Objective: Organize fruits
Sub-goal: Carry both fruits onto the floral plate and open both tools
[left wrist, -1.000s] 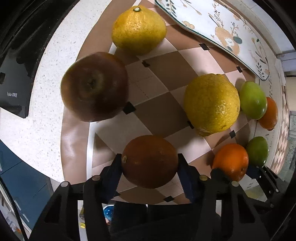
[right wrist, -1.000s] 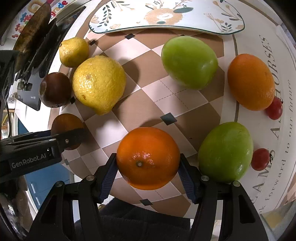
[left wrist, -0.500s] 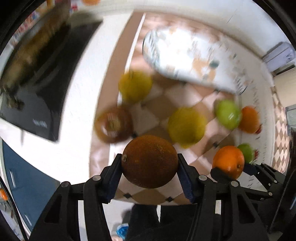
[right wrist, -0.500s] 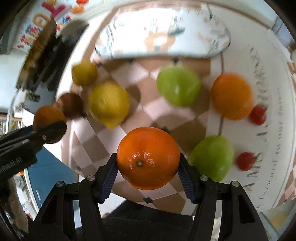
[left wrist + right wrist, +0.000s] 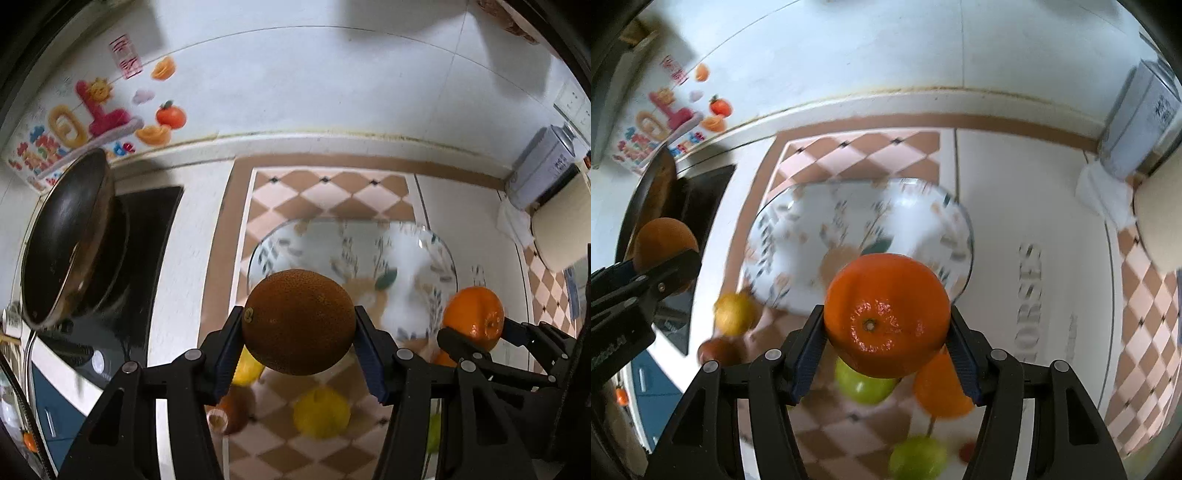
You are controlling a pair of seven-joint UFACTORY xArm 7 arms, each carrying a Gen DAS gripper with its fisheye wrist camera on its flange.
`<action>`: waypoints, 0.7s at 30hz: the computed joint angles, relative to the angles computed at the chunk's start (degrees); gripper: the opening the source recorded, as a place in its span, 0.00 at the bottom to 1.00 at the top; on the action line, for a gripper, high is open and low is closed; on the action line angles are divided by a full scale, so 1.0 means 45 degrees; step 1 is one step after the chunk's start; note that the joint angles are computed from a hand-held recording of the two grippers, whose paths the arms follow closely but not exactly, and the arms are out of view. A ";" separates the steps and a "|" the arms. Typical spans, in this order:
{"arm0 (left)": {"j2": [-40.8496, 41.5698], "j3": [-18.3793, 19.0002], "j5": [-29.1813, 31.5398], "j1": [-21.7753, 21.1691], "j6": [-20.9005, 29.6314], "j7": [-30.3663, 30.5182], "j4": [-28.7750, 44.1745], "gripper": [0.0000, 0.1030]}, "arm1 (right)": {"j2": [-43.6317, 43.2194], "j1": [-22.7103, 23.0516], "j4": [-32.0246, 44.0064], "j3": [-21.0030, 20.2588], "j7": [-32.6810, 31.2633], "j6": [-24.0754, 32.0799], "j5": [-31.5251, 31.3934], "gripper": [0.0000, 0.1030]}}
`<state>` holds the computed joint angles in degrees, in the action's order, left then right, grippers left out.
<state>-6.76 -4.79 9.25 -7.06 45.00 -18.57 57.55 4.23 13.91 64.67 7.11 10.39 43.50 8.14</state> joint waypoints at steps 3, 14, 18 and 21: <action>0.1050 0.0020 0.0230 -0.0003 -0.0302 -0.0103 0.0773 0.52 | 0.1012 0.0034 0.0863 -0.0047 0.0231 -0.0072 -0.0394 0.63; 0.3633 0.0385 0.0561 -0.0350 -0.0198 -0.0380 0.2932 0.52 | 0.4038 0.0009 0.3278 -0.0107 0.0224 0.0019 -0.0747 0.63; 0.4493 0.0543 0.0437 -0.0408 -0.0008 -0.0427 0.3577 0.52 | 0.4796 0.0100 0.3885 -0.0107 0.0255 -0.0026 -0.0793 0.63; 0.5033 0.0665 0.0430 -0.0434 0.0058 -0.0460 0.3931 0.52 | 0.5274 0.0155 0.4310 -0.0096 0.0157 -0.0054 -0.0863 0.63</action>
